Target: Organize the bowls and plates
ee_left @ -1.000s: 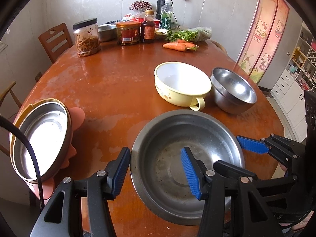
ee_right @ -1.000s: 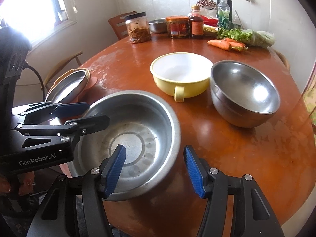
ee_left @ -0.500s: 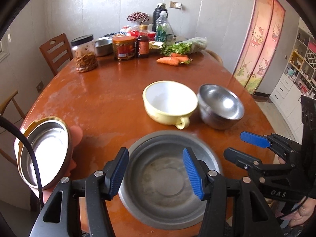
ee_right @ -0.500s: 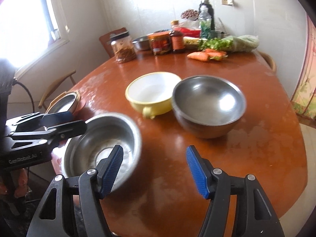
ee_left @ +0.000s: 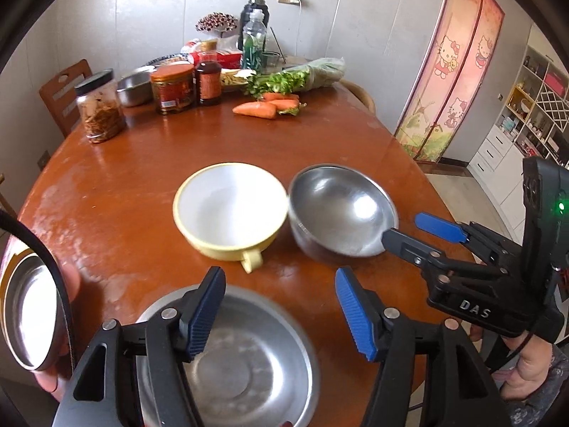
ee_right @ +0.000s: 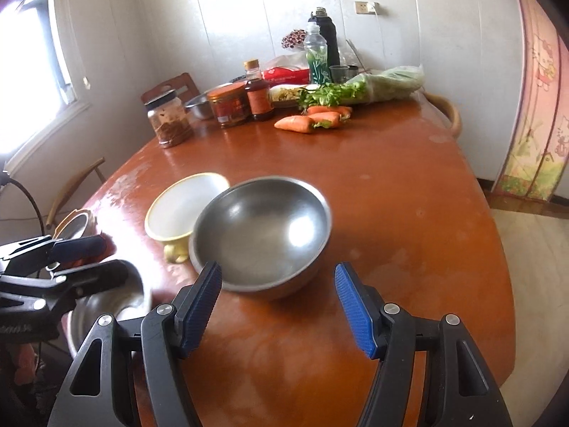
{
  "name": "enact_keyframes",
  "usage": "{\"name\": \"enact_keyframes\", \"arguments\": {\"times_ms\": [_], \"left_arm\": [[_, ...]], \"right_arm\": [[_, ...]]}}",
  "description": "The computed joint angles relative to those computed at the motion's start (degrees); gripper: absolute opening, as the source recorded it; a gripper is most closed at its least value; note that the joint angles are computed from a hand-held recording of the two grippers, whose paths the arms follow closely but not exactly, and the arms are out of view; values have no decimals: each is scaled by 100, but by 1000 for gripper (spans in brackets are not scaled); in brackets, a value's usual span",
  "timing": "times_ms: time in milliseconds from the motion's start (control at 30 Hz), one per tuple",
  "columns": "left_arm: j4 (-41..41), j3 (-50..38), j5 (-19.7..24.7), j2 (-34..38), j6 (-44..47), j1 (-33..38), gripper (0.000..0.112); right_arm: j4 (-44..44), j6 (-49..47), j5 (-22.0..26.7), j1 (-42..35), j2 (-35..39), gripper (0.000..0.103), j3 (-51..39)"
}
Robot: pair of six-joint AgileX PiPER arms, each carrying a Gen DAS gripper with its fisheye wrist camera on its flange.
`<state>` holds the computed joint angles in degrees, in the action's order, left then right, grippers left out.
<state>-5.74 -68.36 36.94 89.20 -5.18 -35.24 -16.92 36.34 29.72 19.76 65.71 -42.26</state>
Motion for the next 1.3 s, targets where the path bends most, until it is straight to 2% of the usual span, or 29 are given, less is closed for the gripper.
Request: {"name": "enact_keyframes", "arguments": {"times_ms": [233,433,500,700,967,1167,1300], "left_arm": [[-506,-728,259,703,214,-93,64],[-989,-982,309,1083,520,-27,64],[-1154,-1060,363,1199,621,7,64],[-1587,-1285,535,1502,1034,62,55],[-1648,-1219,455,1469,1169,75,54],[-1715,-960,381,1144,1302,155,54],[-1844,-723,332,846,1475,256,54]], "right_arm": [[1105,-1618,-351,-838,651,67,-293],[2169,-2895,-522,-1361,1190,59,-561],[2858,-3669,-553,-1512,1375,57,-660],[4094,-4902,-486,-1637,1553,50,-680],[3662,-4364,-441,-1527,1412,50,-619],[3129,-3690,-348,-1274,1164,50,-631],[2412,-2896,-243,-923,956,50,-721]]}}
